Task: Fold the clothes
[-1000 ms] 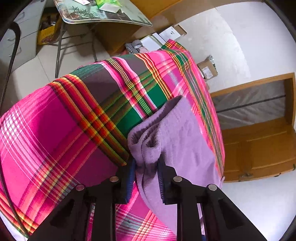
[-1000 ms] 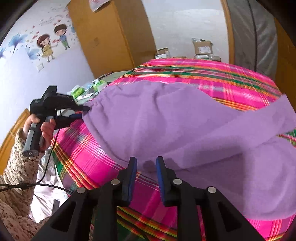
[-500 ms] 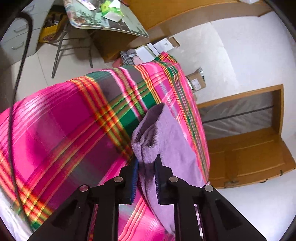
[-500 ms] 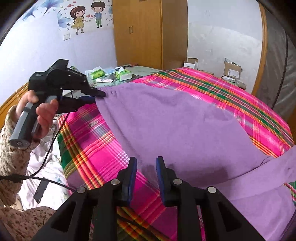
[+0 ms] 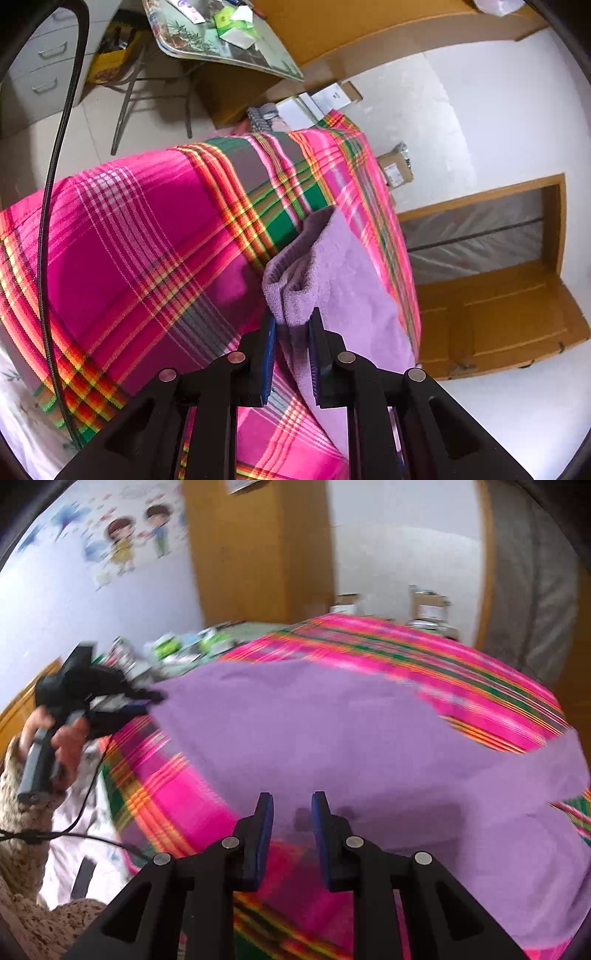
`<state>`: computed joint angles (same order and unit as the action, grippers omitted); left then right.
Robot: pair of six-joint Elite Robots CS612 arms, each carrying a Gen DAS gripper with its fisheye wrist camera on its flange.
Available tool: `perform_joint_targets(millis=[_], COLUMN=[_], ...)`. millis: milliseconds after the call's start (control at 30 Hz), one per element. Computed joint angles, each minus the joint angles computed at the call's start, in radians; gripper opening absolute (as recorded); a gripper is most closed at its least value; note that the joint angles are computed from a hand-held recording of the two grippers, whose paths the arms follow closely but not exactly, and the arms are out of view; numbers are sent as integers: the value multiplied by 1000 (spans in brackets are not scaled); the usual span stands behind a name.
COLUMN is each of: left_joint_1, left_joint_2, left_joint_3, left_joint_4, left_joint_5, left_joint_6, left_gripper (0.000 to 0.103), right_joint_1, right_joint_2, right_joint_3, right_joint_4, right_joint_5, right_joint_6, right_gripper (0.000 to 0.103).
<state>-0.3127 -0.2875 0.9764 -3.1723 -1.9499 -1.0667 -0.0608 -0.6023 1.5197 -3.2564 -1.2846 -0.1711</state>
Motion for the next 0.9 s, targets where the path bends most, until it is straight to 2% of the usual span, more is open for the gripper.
perform_joint_targets(millis=[100, 267, 433, 500, 633, 767, 833, 900], left_joint_1=[1, -4, -9, -11, -16, -25, -30, -36], left_joint_2=[-9, -10, -21, -28, -48, -75, -85, -92], left_joint_3=[17, 19, 32, 38, 72, 120, 134, 137], left_joint_4=[-3, 47, 66, 85, 65, 8, -13, -20], left_joint_5=[2, 23, 46, 57, 92, 147, 156, 156], left_joint_6=[17, 50, 86, 96, 95, 88, 87, 108], left_gripper=[16, 17, 20, 21, 23, 23, 23, 23], right_joint_1=[-30, -76, -101, -121, -157, -204, -222, -246], right_joint_2=[-9, -18, -22, -27, -37, -44, -45, -40], right_joint_3=[23, 60, 106, 127, 180, 219, 228, 243], right_joint_4=[-44, -93, -126, -111, -137, -196, -221, -287], right_joint_5=[-67, -160, -339, -373, -437, -391, -373, -325], right_joint_6=[105, 268, 355, 421, 541, 648, 692, 741], right_gripper=[22, 22, 22, 22, 22, 22, 22, 23])
